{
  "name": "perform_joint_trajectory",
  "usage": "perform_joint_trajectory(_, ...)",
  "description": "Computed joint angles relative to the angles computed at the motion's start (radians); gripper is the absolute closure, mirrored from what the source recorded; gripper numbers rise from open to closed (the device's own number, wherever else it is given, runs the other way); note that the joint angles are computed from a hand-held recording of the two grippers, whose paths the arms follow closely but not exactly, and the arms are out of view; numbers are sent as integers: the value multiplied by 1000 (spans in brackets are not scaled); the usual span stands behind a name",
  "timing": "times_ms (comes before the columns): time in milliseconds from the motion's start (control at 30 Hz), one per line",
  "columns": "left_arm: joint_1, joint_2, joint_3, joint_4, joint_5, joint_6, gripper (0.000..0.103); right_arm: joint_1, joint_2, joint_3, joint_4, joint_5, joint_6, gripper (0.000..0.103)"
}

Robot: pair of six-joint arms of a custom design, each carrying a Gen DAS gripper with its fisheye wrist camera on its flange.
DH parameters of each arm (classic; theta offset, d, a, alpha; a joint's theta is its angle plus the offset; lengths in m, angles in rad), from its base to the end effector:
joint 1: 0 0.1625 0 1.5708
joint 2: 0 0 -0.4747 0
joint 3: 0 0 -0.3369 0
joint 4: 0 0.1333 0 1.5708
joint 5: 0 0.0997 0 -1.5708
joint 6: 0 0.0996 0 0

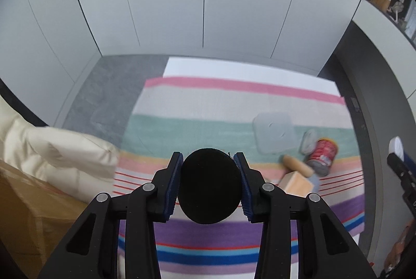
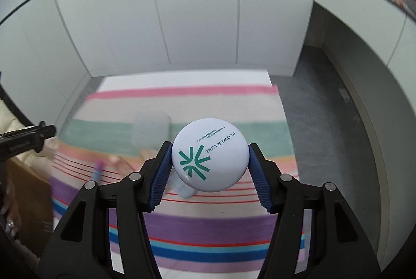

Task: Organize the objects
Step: 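Lift both held items and carry them over the cardboard box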

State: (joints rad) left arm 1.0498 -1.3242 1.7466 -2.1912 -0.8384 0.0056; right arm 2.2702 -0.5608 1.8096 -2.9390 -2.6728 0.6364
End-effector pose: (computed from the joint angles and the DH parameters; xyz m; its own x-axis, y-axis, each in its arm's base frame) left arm -0.0932 -0.5639 0.4317 -0.7076 0.2608 -0.6567 0.4920 0.8489 -0.1930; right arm 0.4286 -0.4404 0.0626 -0.7129 0.2830 0.6416 -0.2679 0.7356 -0.6222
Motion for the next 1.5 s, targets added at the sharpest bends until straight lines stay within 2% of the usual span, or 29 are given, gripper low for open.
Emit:
perform_joint_trajectory(67,-28,-19,-31,55,-13,-4,62,37,-11,-49,45,-13,-24,43)
perform_joint_trajectory(133,-66,-40,-51,90,6,-5,62,64,-18,-89,62,-7,-40,43)
perform_joint_trajectory(233,-115,-71,-74,124,25,1,62,101,-26,-160,173,-23,-15,43)
perform_joint_trajectory(333,-151,-88,-118,185,25,-3,62,132,-25,-212,232,-12,-15,43)
perform_joint_trajectory(433,-193,-106,-170,256,41,-28,62,160,-23,-266,328,-17,27,43)
perform_joint_trajectory(567,-216,-113,-229,336,19,-59,62,183,-16,-328,425,-18,63,43)
perform_joint_trajectory(733,-232,-129,-244,378,14,-85,62,201,-7,-395,542,-21,109,43)
perform_joint_trajectory(967,-259,-148,-241,455,33,-139,62,223,-5,-427,628,-35,152,43)
perform_joint_trajectory(1300,-296,-218,-224,594,29,-216,62,262,-36,-392,780,-9,333,43)
perform_joint_trajectory(1500,-363,-285,-217,697,27,-261,62,296,-49,-358,811,18,405,43)
